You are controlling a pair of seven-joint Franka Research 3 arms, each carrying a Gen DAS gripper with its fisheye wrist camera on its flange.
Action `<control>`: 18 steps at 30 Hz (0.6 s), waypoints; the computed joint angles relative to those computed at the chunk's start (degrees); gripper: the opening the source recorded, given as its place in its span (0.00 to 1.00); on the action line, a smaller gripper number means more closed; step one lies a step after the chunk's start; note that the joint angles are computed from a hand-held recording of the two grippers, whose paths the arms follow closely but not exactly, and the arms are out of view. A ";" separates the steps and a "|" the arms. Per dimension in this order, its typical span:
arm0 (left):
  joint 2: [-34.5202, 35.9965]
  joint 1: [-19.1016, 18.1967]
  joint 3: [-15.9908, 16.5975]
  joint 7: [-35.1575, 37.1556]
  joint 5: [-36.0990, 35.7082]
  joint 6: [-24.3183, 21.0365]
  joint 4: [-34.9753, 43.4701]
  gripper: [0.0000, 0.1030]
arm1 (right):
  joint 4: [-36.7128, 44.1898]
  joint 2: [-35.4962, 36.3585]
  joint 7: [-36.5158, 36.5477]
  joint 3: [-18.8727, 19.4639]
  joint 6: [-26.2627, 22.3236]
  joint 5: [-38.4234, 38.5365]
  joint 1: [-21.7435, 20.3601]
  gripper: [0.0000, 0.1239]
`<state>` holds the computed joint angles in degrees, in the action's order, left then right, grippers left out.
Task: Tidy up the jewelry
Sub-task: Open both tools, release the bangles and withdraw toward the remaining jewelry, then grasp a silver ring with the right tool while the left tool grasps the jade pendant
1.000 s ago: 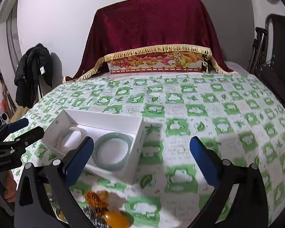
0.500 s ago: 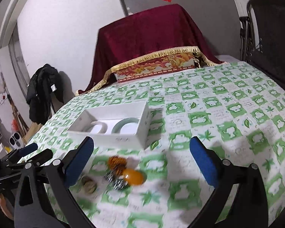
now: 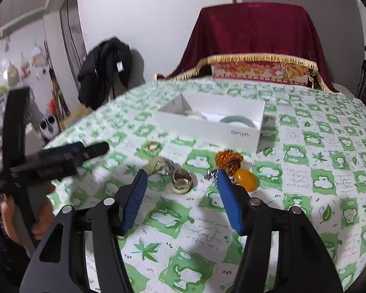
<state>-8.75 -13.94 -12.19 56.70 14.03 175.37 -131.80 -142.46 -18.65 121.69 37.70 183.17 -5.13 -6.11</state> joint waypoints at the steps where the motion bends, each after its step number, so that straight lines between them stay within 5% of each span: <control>1: 0.18 -0.92 0.85 1.11 -1.65 -0.08 0.04 0.94 | 0.74 1.64 -1.39 -2.79 -0.93 0.83 3.09 0.47; 3: 1.08 -1.89 1.55 3.18 -3.67 -1.44 1.08 0.94 | 3.40 5.41 -4.43 -10.45 -4.99 3.38 11.33 0.47; 6: 1.75 -1.40 0.96 4.09 -3.51 -1.96 1.87 0.94 | 6.79 9.35 -9.28 -18.15 -8.98 8.09 19.98 0.33; 11: 1.97 -1.56 0.80 5.79 -4.62 -1.76 2.02 0.94 | 10.37 11.76 2.25 -16.98 -13.42 -4.01 17.59 0.33; 15: 2.78 -2.67 0.94 9.12 -6.77 -2.51 3.05 0.94 | 12.03 13.47 2.36 -20.09 -13.95 -3.39 20.69 0.32; 18: 3.82 -4.13 1.14 14.63 -10.30 -2.96 4.23 0.91 | 11.56 13.93 -3.02 -23.66 -11.42 3.26 24.70 0.20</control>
<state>-4.93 -18.07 -11.05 71.32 3.73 172.40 -127.57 -130.90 -4.72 118.67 14.04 171.75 -1.86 18.59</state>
